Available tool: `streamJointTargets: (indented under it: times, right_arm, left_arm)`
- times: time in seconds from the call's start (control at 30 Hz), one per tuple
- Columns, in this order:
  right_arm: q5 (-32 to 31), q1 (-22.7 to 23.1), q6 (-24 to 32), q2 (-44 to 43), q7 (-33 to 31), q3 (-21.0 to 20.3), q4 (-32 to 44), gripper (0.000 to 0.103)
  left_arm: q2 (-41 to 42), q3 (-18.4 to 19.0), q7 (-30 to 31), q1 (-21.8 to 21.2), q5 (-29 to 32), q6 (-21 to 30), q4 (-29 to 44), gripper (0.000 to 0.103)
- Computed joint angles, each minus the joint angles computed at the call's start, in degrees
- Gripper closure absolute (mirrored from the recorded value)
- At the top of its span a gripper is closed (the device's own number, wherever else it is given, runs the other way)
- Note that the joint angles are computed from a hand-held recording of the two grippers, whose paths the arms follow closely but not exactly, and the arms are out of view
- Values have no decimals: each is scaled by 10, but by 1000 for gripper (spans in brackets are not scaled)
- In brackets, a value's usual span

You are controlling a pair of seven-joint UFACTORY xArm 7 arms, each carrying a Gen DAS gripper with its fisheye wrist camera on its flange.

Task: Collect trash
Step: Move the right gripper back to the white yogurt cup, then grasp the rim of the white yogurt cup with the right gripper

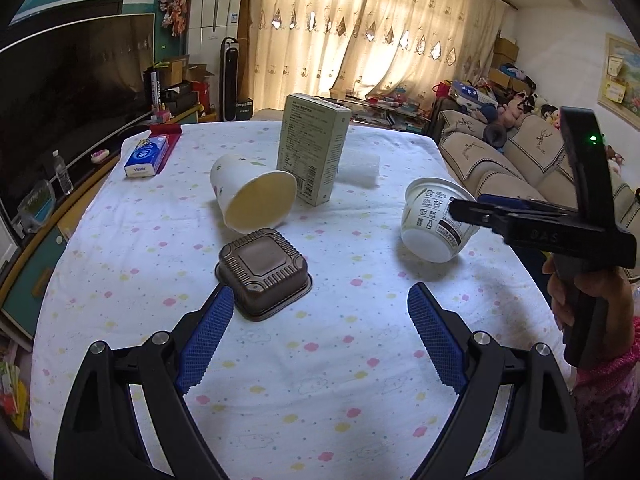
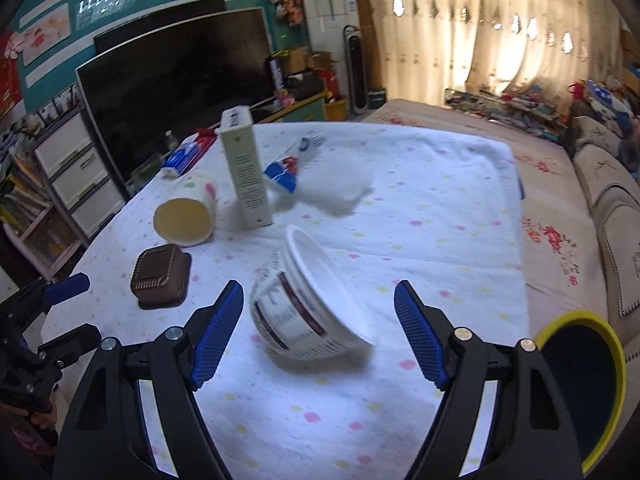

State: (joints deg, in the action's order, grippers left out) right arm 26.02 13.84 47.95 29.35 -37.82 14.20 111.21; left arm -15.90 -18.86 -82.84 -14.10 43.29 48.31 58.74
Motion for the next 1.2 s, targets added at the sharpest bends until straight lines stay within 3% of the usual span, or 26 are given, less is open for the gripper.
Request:
streamJointTargets:
  times: [0.27, 0.57, 0.8, 0.87, 0.9, 0.93, 1.2]
  right_arm:
    - [-10, 24, 47, 4, -24, 12, 10, 36]
    - [-43, 59, 71, 25, -2, 1, 35, 57]
    - [-69, 71, 52, 17, -3, -3, 10, 67]
    - [-67, 70, 42, 12, -10, 1, -2, 75]
    - [-63, 68, 40, 10, -16, 5, -7, 87]
    - [-59, 67, 29, 3, -21, 6, -18, 91]
    - [-1, 36, -15, -36, -52, 18, -68, 96]
  left_arm:
    - [-19, -3, -9, 6, -5, 0, -18, 16]
    - [-22, -7, -8, 9, -12, 0, -22, 16]
    - [-22, -7, -10, 11, -14, 0, -24, 16]
    - [-20, -6, -9, 11, -15, 0, -23, 16]
    - [-19, -5, -8, 11, -16, -1, -23, 16]
    - [-17, -5, -7, 11, -16, -1, -22, 15]
    - [-9, -2, -8, 9, -17, -3, -21, 15]
